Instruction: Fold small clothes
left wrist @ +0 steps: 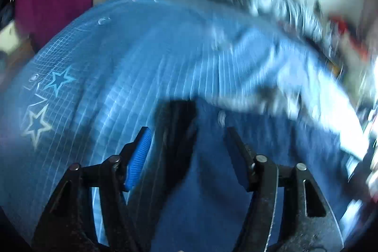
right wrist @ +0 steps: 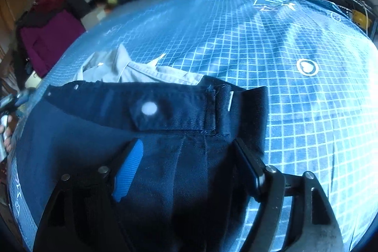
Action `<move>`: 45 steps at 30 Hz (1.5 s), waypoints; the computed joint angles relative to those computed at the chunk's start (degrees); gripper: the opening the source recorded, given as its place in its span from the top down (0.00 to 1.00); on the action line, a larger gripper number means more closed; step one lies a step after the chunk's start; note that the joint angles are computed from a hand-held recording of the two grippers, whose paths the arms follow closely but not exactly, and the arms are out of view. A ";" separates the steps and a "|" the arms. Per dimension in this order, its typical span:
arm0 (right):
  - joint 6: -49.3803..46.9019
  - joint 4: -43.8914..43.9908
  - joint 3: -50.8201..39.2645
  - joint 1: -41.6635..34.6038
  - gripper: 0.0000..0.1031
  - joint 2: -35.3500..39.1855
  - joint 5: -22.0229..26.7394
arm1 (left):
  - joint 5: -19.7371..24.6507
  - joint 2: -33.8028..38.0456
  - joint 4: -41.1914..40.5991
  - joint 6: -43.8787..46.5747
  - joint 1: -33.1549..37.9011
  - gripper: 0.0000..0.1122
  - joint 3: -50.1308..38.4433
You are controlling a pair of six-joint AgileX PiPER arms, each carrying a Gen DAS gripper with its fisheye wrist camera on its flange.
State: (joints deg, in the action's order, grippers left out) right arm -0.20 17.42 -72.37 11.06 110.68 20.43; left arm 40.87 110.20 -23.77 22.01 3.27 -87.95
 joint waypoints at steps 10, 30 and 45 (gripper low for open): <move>15.83 -11.29 15.33 2.36 0.22 -17.68 -4.64 | -1.38 -9.07 -7.79 -0.90 20.97 0.38 16.54; 56.00 -37.79 34.72 17.36 0.20 -37.83 1.12 | 8.25 -17.37 -58.53 40.02 27.53 0.38 48.87; 20.21 -3.15 1.49 21.16 0.15 -15.97 0.45 | -25.63 -32.41 -45.67 32.27 -6.34 0.98 45.23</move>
State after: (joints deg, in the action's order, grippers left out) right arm 20.01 14.27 -70.88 32.22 94.70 20.88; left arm 15.24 77.79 -69.44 54.28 -3.07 -42.73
